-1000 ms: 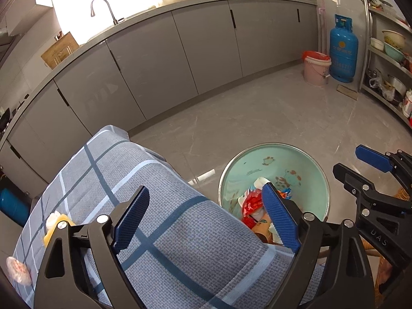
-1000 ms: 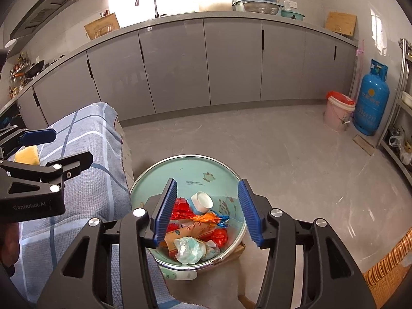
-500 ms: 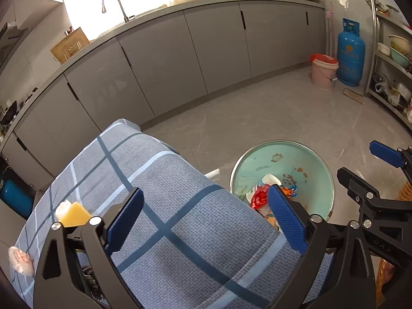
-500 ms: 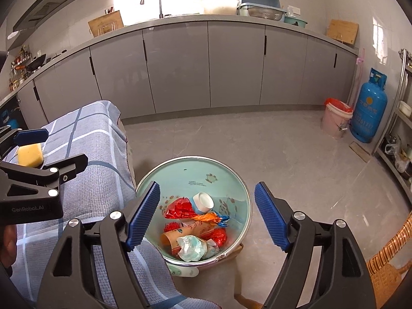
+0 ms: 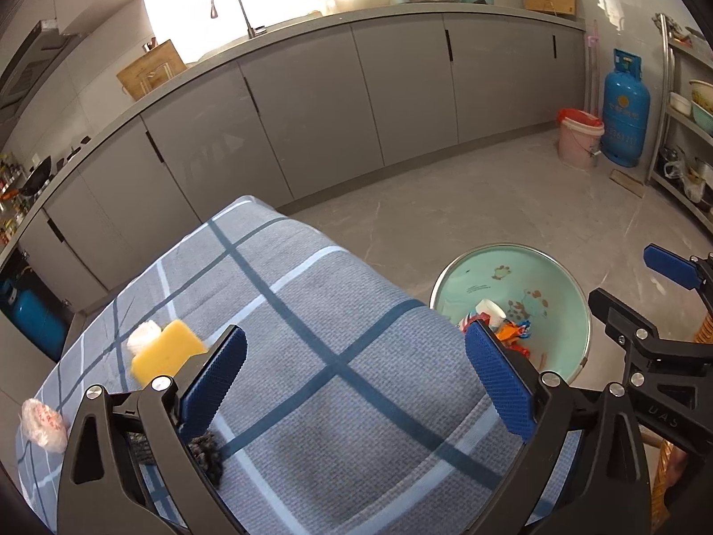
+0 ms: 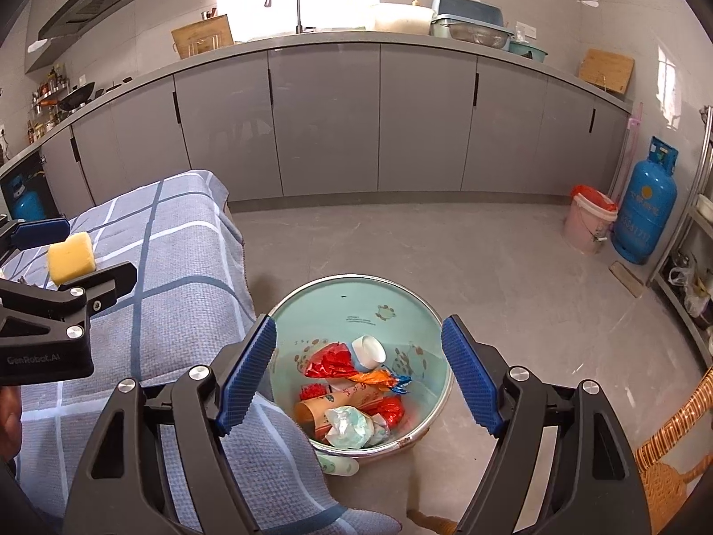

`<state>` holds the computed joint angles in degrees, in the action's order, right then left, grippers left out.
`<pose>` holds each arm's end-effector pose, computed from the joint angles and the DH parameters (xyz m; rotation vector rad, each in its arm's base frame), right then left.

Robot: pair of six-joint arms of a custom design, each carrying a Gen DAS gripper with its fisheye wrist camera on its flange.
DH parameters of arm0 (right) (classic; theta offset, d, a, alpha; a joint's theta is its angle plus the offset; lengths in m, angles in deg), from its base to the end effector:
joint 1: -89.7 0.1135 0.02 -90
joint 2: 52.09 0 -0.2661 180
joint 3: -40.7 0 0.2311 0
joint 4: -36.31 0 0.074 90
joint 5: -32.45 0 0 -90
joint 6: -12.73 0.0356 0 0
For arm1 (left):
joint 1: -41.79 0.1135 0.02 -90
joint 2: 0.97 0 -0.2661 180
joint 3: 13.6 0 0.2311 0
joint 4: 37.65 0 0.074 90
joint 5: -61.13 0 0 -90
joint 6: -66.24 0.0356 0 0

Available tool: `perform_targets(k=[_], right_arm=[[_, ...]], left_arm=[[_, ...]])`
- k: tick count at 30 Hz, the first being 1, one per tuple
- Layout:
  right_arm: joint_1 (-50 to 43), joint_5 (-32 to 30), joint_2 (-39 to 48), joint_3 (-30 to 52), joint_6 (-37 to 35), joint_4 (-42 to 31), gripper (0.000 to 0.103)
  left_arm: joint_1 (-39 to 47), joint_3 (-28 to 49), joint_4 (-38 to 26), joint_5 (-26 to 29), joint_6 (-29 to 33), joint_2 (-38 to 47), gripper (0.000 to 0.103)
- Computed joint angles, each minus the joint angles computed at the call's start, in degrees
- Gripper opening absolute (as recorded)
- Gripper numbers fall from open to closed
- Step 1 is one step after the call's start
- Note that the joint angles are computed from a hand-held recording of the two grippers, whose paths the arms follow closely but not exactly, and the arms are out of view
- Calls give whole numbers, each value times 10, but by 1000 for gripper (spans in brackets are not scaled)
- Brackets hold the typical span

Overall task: Collect trash
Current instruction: 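Move both open grippers from the basin back over the table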

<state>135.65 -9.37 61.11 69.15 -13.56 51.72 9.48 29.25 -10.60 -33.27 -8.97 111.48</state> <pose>0.1445 0.1113 0.0365 0.5281 2.1932 -0.2441 0.2405 -0.1489 0.0688 0.8877 2.1344 -0.0669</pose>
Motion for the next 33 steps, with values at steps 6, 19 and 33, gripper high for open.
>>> perform_targets(k=[6,19,33], right_arm=[[22,2,-11,48,-7,-58,77],[61,-7,0,154,-58,-125,77],[89,-31,49,309,-136,-189,77]], left_arm=[[57,-36,20,18,15,-22,97],[206,-79,47,70,61,-39,97],[452,-58,44,160,156,-7,97]])
